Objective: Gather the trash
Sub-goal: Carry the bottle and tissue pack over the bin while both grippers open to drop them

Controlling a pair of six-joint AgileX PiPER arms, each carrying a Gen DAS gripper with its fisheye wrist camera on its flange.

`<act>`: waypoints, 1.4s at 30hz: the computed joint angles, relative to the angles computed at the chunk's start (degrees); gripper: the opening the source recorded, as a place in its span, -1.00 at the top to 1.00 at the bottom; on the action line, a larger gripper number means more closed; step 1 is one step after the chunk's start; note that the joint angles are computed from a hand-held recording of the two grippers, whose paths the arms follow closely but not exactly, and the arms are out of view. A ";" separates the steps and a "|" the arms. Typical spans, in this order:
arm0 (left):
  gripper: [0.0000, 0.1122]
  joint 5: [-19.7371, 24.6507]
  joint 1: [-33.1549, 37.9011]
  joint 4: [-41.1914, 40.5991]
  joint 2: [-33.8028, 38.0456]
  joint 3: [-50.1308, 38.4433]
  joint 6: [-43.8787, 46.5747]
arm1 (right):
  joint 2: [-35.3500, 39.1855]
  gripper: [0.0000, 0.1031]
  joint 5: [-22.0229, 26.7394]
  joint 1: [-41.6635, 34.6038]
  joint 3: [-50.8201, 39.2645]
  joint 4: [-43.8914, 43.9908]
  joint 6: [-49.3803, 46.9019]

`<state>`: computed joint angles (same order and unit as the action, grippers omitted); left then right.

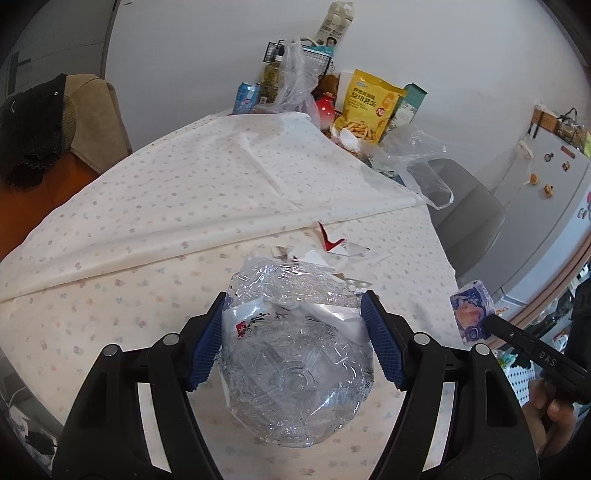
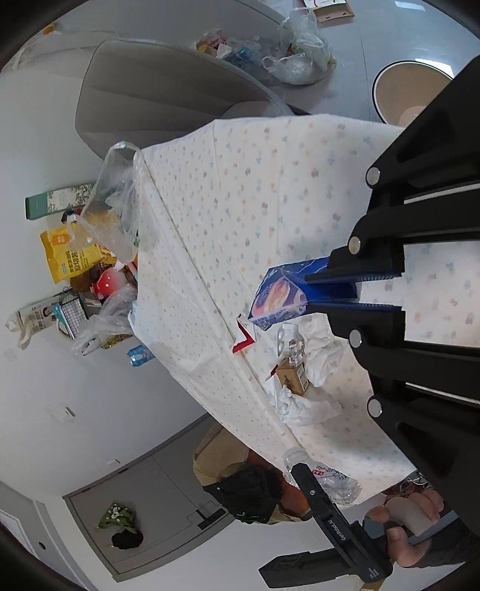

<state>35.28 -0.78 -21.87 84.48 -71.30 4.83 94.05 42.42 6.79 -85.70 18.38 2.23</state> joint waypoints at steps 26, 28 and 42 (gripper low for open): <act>-0.28 3.61 -22.55 4.65 13.29 -19.97 -5.38 | -16.70 0.80 -0.48 -26.12 20.10 2.15 -4.67; -0.28 3.95 -24.05 4.75 14.44 -21.33 -5.45 | -17.67 0.80 -0.46 -28.34 21.89 2.51 -5.47; -0.28 8.66 -31.75 6.95 22.45 -32.70 -7.64 | -14.95 0.70 -4.81 -37.52 28.90 1.78 -9.03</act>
